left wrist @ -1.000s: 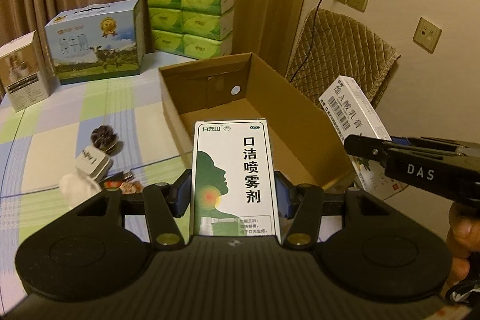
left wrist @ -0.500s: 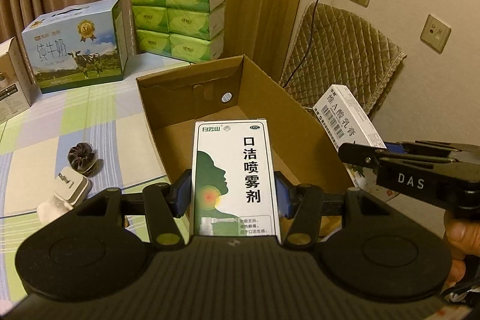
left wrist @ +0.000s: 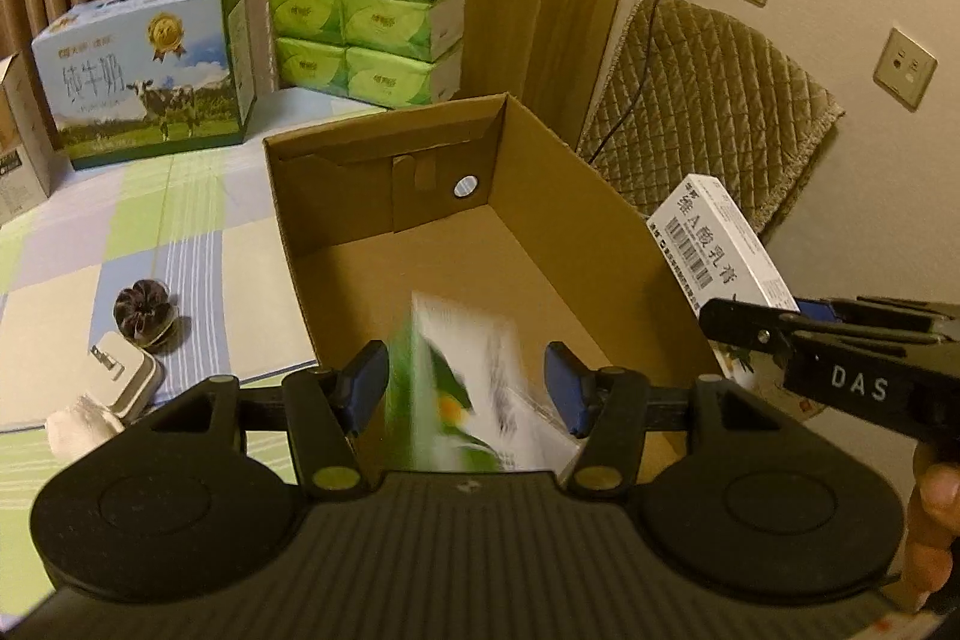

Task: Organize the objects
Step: 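Carry both boxes over the cardboard box and release them inside, then withdraw both open tools from the cardboard box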

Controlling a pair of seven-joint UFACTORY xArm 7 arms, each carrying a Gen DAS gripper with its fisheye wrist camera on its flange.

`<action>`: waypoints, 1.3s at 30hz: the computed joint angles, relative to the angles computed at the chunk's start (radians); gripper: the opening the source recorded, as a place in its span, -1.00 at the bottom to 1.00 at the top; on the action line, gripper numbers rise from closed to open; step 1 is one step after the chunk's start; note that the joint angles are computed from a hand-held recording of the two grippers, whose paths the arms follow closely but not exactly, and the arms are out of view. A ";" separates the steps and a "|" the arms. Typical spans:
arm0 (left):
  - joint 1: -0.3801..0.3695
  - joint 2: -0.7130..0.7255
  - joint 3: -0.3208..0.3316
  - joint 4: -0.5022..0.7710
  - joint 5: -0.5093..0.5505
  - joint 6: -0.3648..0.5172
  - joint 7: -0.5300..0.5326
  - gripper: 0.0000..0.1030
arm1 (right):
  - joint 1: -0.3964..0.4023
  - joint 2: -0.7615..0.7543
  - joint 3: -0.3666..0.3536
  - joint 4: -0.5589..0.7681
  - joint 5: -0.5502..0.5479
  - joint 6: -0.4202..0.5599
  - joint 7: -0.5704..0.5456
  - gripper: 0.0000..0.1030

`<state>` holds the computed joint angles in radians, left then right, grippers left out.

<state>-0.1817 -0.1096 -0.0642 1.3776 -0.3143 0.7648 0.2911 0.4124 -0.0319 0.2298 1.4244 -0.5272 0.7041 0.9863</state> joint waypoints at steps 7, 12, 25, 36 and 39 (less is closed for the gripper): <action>0.018 -0.047 0.025 -0.041 -0.033 -0.008 -0.005 0.02 | 0.005 0.016 -0.003 0.008 0.006 -0.019 0.000 -0.56; 0.033 -0.097 0.044 -0.090 -0.037 -0.006 -0.013 0.02 | 0.003 0.022 -0.014 -0.010 -0.025 -0.106 0.042 -0.40; 0.077 -0.251 0.102 -0.225 -0.014 0.027 -0.045 0.18 | -0.007 -0.078 0.055 -0.061 -0.106 -0.087 0.195 0.41; 0.116 -0.399 0.166 -0.312 0.013 0.074 -0.021 0.52 | 0.039 -0.094 0.148 -0.013 -0.178 -0.019 0.301 0.69; 0.132 -0.438 0.186 -0.332 0.020 0.089 -0.018 0.61 | 0.069 -0.069 0.159 0.016 -0.192 -0.003 0.314 0.76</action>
